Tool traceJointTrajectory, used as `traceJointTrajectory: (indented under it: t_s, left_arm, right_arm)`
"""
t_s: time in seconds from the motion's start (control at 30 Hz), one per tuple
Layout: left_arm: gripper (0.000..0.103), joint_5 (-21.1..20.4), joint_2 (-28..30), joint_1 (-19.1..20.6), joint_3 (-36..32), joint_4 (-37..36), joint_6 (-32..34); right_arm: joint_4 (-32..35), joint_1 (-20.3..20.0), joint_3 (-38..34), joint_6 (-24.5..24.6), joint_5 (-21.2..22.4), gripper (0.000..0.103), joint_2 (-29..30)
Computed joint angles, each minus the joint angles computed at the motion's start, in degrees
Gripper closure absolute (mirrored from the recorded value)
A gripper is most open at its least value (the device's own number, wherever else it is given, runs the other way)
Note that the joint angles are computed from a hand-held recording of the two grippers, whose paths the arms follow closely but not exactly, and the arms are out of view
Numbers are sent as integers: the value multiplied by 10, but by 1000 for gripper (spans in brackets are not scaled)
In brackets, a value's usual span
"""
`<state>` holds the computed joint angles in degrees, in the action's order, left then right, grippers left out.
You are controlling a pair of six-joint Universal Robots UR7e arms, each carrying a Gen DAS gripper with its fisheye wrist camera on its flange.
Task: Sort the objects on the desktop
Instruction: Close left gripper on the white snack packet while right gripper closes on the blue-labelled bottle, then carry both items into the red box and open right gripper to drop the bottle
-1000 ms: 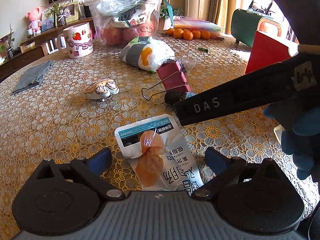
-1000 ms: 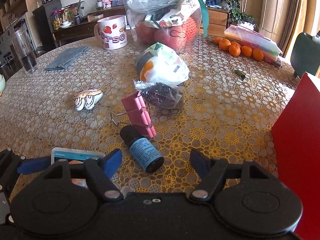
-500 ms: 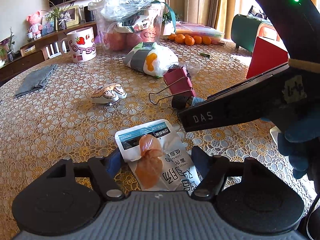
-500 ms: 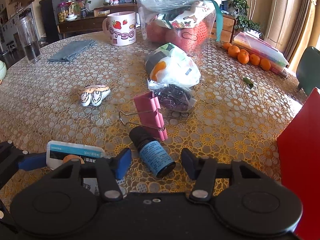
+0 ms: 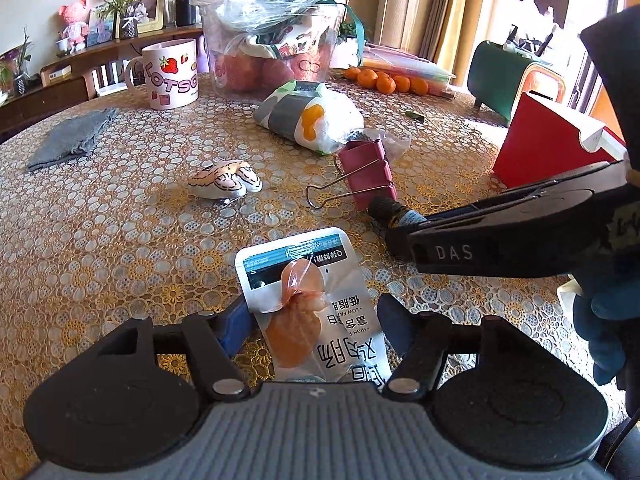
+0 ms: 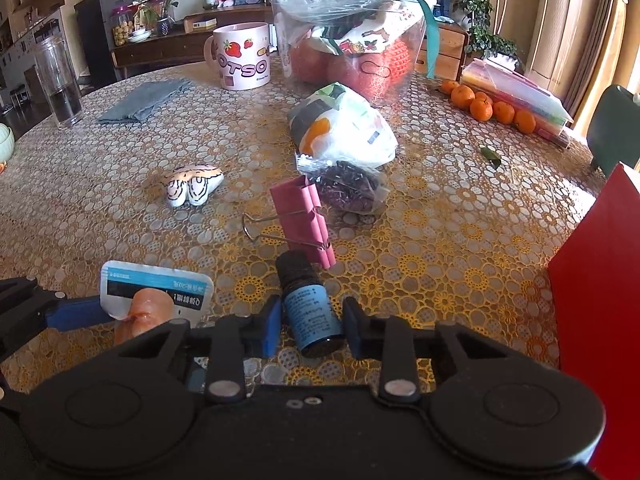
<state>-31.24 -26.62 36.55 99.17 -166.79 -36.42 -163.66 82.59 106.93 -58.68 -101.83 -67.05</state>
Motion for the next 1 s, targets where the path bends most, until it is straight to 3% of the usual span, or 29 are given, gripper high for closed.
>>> traceJointTrajectory:
  t_s: [0.1,0.3,1.0]
  left_arm:
    - [36,-3,-3,-1,2,4,-6]
    - [36,-8,-8,-3,4,19,-24]
    - [37,-44,-14,-16,-5,54,-60]
  right_arm:
    - [20,-5,2,11,6,80,-13]
    - [2,-12,26,-12,4,80,-33]
    - [71,-50,48,31,66,80,-114]
